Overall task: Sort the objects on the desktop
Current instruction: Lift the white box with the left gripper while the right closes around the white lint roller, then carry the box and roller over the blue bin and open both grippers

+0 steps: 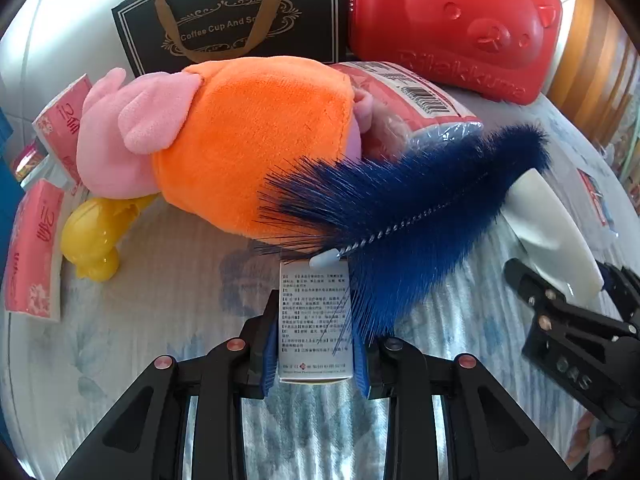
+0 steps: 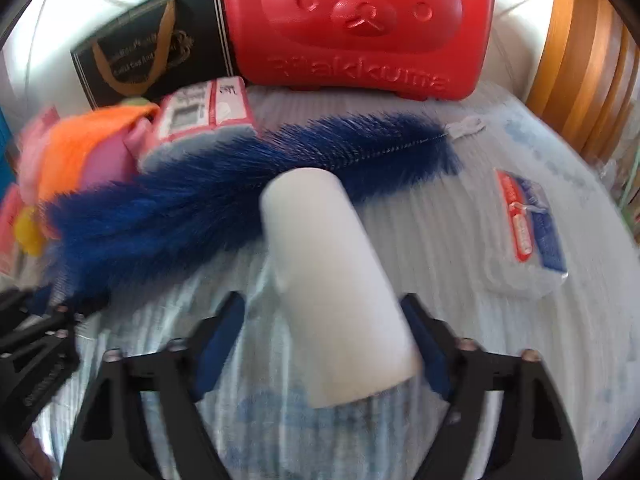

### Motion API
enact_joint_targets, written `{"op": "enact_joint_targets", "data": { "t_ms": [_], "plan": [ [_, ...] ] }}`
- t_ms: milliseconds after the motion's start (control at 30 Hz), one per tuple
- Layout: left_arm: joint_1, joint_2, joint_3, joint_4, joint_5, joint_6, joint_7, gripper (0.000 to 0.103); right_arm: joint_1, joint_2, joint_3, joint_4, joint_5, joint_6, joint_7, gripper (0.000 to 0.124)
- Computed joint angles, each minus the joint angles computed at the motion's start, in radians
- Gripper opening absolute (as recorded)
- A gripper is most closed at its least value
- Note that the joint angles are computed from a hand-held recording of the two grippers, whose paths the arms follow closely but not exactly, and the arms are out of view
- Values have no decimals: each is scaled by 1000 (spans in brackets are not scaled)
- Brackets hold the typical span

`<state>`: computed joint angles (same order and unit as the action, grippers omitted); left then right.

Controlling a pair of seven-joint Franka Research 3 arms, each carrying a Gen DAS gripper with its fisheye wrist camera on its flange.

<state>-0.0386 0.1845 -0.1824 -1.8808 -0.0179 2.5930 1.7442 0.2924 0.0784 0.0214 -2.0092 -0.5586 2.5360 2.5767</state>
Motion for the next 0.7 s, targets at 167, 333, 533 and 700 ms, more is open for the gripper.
{"op": "enact_joint_targets", "data": {
  "t_ms": [167, 333, 533, 700],
  "plan": [
    [8, -36, 7, -27, -7, -25, 7, 29, 7, -34, 15, -19, 41, -29, -4, 48],
    [24, -138, 28, -116, -51, -29, 55, 29, 19, -105, 60, -63, 67, -50, 13, 46],
    [30, -304, 89, -238, -104, -15, 113, 29, 53, -155, 128, -49, 72, -84, 9, 45],
    [35, -411, 149, -282, -120, -8, 126, 29, 88, -171, 175, 28, 18, -113, 12, 45]
  ]
}}
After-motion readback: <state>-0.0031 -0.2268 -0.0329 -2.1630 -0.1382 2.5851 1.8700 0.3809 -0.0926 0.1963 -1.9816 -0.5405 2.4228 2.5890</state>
